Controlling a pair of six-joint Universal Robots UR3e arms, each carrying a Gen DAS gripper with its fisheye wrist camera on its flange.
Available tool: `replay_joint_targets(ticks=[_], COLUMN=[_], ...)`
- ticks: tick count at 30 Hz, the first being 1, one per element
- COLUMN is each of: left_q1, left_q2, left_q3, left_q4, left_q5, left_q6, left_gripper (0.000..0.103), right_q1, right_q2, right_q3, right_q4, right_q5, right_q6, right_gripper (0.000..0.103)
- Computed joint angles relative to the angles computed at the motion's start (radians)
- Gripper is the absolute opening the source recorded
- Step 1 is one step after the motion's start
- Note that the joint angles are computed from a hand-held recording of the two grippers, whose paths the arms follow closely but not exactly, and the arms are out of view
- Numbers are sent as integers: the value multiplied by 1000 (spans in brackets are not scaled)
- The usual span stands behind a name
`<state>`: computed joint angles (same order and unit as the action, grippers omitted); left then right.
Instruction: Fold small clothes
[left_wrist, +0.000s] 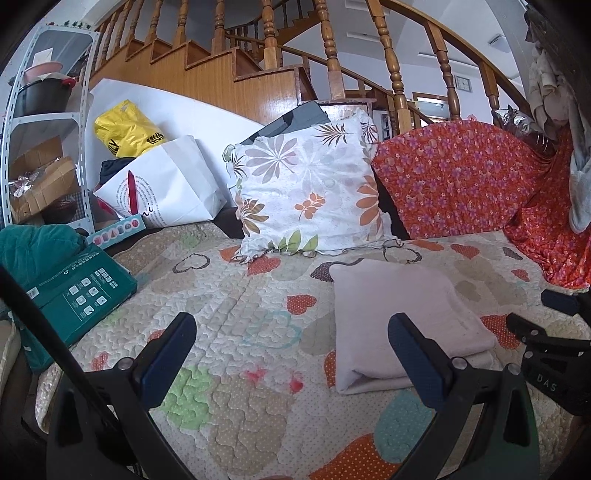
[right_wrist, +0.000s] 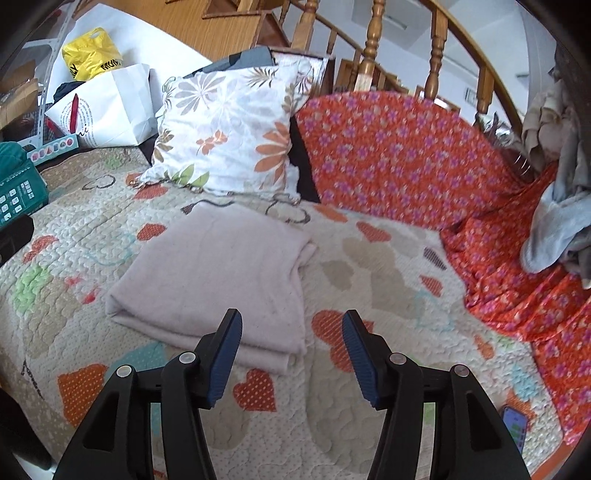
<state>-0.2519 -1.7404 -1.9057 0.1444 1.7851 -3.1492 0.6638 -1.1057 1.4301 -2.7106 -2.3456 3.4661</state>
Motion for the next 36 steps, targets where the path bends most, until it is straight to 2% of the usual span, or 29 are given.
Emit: replay_joint_targets(ticks=[14,18,22,26,30,36], left_q1=[5,20,46,71,89,93], left_q2=[-26,-38,-68,-90,-98,-99], left_q3=[26,57,121,152,166,158], left_q4=[-58,-157,-329,-436,-487,-475], left_q5=[-14,-43,-63,-87,-118,-136], left_q6=[-5,-18,-53,-79,-94,-88], left_gripper=[103,103,103,103,103,103], right_q1=[36,25,7,-22,-46,-61], right_q2=[55,64,57,39,25,26], right_q3=[-46,-56,-47,-27,-7,-3], right_q4=[-68,-33,-2,23,34,36], right_q5=[-91,-75,-54,-10,36,60], right_q6=[-62,-60,-38,-8,16,25], right_gripper=[73,73,73,74,74,74])
